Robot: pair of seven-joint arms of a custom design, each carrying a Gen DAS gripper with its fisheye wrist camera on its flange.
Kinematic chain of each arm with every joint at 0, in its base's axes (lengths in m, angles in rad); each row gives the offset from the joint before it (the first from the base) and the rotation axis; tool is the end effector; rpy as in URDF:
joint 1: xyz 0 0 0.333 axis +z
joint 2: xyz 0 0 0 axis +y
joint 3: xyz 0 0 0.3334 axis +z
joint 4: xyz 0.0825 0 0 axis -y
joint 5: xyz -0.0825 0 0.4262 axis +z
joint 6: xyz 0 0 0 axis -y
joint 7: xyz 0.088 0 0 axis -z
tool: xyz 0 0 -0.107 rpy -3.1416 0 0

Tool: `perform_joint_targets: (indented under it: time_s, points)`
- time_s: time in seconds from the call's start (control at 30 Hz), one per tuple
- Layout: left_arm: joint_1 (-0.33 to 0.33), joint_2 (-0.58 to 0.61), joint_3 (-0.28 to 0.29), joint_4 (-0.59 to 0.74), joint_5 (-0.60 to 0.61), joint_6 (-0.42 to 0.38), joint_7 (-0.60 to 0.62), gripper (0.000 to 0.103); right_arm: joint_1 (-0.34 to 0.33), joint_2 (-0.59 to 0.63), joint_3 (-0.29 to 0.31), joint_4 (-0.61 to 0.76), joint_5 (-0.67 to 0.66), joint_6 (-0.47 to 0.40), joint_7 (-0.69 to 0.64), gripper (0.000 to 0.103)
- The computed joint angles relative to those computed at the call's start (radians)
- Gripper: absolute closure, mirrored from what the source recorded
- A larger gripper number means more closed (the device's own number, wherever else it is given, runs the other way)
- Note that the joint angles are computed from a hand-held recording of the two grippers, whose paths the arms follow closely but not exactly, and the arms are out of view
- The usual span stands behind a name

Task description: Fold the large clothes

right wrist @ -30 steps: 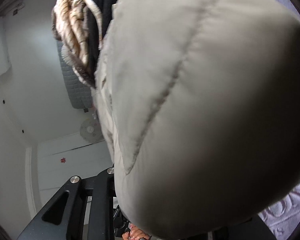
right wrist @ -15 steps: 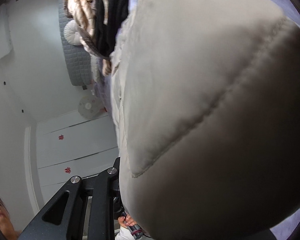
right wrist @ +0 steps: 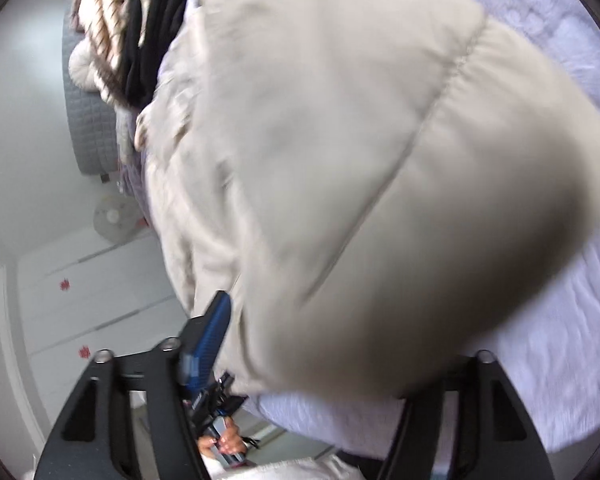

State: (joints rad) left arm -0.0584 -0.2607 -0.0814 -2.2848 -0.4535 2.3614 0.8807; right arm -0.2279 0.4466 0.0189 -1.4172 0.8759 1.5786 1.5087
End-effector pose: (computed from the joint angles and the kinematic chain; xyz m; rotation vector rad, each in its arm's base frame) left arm 0.5260 -0.0816 0.4926 2.6694 -1.0517 0.6381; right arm 0.7167 -0.0710 0.4638 -1.4530 1.9486 0.9711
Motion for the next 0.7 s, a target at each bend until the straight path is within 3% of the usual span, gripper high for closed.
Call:
perform_joint_targets:
  time_s: [0.23, 0.27, 0.33, 0.4, 0.53, 0.7]
  points:
    - [0.024, -0.026, -0.017, 0.102, 0.157, -0.153, -0.044, 0.037, -0.035, -0.059, -0.013, -0.012, 0.032, -0.139, -0.088, 0.025]
    - [0.028, -0.024, -0.02, 0.119, 0.18, -0.164, -0.055, 0.017, -0.04, -0.037, -0.006, 0.022, 0.056, -0.167, -0.09, 0.025]
    - [0.039, -0.03, -0.03, 0.137, 0.244, -0.163, -0.078, 0.001, -0.047, -0.011, 0.009, 0.068, 0.093, -0.226, -0.112, 0.025]
    - [0.05, 0.0, -0.041, 0.178, 0.317, -0.167, -0.095, 0.001, -0.029, 0.014, 0.024, 0.116, 0.086, -0.236, -0.127, 0.025]
    - [0.052, 0.05, -0.034, 0.221, 0.351, -0.179, -0.099, 0.001, 0.05, 0.059, 0.048, 0.212, 0.028, -0.175, -0.108, 0.025]
    - [0.05, 0.092, -0.037, 0.25, 0.39, -0.158, -0.102, 0.001, 0.14, 0.064, 0.05, 0.299, -0.145, -0.102, -0.132, 0.025]
